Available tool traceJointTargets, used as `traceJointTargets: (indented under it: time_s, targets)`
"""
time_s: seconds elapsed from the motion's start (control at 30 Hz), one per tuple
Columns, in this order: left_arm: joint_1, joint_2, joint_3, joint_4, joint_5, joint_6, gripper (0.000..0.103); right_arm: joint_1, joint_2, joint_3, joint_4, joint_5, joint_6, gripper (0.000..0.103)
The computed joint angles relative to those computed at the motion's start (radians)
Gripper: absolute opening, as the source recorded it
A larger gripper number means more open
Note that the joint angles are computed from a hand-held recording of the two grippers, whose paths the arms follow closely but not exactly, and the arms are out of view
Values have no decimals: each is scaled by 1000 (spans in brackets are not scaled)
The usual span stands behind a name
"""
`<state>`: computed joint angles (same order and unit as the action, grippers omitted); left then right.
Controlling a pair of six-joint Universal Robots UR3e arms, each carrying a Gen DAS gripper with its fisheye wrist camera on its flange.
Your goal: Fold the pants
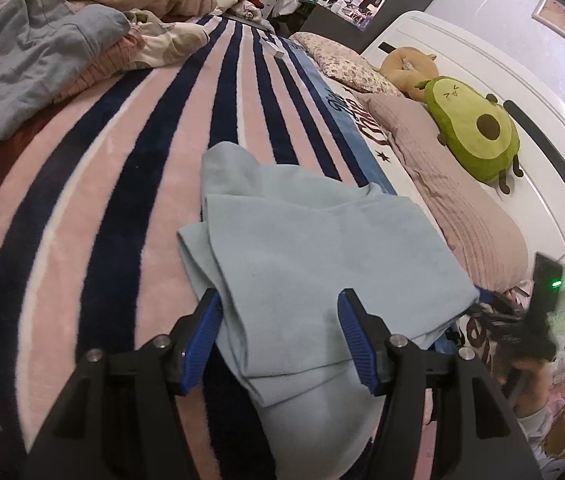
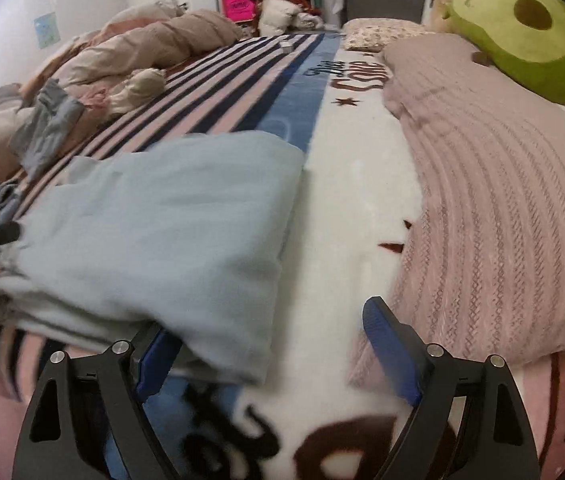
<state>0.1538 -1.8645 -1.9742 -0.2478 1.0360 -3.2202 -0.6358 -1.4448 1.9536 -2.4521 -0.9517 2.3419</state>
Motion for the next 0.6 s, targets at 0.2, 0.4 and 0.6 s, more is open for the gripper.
traceJointTargets:
  time_s: [0.2,0.4,0.6]
  targets:
    - [37,-11,10,20,-48,4,56,29,-52,-218,262,146,-38,85]
    - [47,-21,56,18,-41,21,56,330,318,-608,107,-140,167,84]
    - [53,-32,66,32,-57,52,58,474,603,-957,207,-272,209,76]
